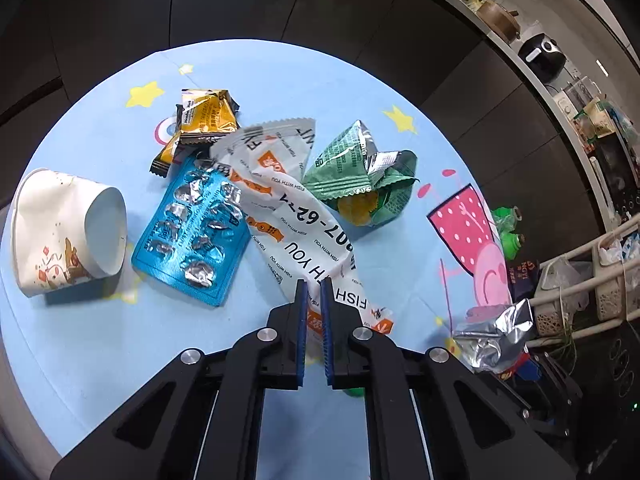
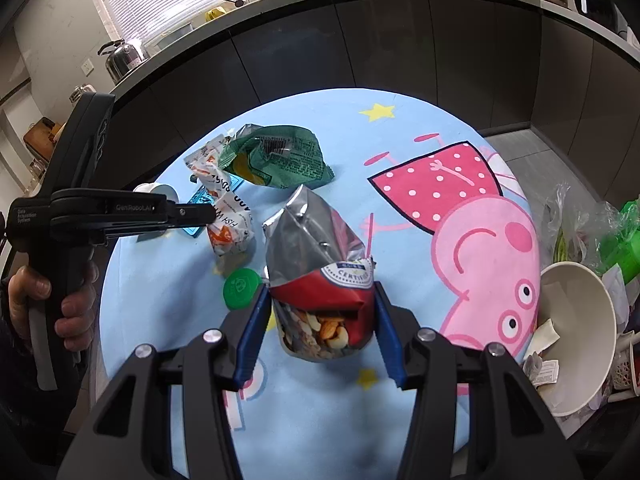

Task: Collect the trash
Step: 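Grasp the red-silver nut bag with the right tool while the left tool grasps the white fish-print wrapper, then lift the nut bag and fish-print wrapper and carry both over the white bin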

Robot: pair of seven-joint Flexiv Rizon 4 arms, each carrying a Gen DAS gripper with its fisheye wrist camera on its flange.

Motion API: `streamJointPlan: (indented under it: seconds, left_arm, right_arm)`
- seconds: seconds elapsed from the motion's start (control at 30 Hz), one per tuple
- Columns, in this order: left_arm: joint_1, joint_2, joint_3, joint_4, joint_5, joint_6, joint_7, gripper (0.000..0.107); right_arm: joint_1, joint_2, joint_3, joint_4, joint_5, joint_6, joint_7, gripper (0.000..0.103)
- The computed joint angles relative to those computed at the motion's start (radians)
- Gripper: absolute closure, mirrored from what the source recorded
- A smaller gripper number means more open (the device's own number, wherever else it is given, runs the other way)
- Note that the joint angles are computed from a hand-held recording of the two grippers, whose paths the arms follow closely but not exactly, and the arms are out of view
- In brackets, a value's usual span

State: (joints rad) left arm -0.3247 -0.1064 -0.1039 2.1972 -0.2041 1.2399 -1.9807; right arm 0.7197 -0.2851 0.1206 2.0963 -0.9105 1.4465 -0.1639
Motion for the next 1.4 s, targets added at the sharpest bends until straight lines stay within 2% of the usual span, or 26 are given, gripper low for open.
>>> streamJointPlan:
  seconds: [0.17,0.33,0.4,0.47,0.5,0.57,0.67,0.83,1.0,1.23,1.27,1.3,1.4]
  left_arm:
    - [-0.014,0.040,-0.008,0.028,-0.015,0.014,0.010,0.105]
    - [-0.024,0.080,-0.005,0.057,0.013,0.015,-0.036,0.104]
    - [-0.024,0.087,-0.004,0.064,0.032,0.011,-0.066,0.094]
    - [-0.023,0.087,-0.003,0.070,0.042,0.013,-0.098,0.070]
    - [-0.023,0.086,-0.004,0.075,0.032,0.017,-0.107,0.065]
    - [-0.025,0.079,-0.009,0.086,-0.023,0.034,-0.087,0.060]
    - [-0.020,0.055,-0.006,0.053,0.028,0.018,-0.150,0.047]
    - [-0.015,0.003,-0.006,0.012,0.014,0.028,-0.195,0.043]
    - [-0.007,-0.035,-0.010,0.003,-0.051,0.047,-0.214,0.042]
    - [-0.017,-0.075,0.017,-0.057,0.031,-0.004,-0.280,0.043]
    - [-0.020,-0.077,0.022,-0.068,0.055,-0.019,-0.286,0.057]
    - [-0.020,-0.080,0.020,-0.078,0.067,-0.034,-0.277,0.064]
    - [-0.024,-0.064,0.016,-0.073,0.084,-0.035,-0.258,0.074]
  right_arm:
    - [0.002,0.023,-0.014,0.020,-0.044,0.008,0.045,0.053]
    - [-0.014,0.038,-0.012,0.034,-0.097,0.015,0.097,0.053]
    - [-0.022,0.040,-0.008,0.037,-0.111,0.017,0.113,0.052]
    - [-0.029,0.041,-0.003,0.038,-0.121,0.019,0.123,0.052]
    - [-0.032,0.043,-0.002,0.039,-0.128,0.020,0.129,0.052]
    - [-0.038,0.044,0.003,0.040,-0.134,0.020,0.132,0.052]
    - [-0.043,0.043,0.006,0.041,-0.142,0.022,0.140,0.052]
    - [-0.050,0.049,0.009,0.048,-0.153,0.021,0.153,0.052]
    - [-0.064,0.054,0.017,0.058,-0.150,0.016,0.158,0.052]
    - [-0.066,0.050,0.021,0.060,-0.137,0.016,0.148,0.052]
    - [-0.065,0.050,0.020,0.061,-0.137,0.017,0.148,0.052]
    - [-0.065,0.049,0.019,0.061,-0.137,0.017,0.149,0.052]
    - [-0.065,0.050,0.016,0.063,-0.138,0.021,0.151,0.052]
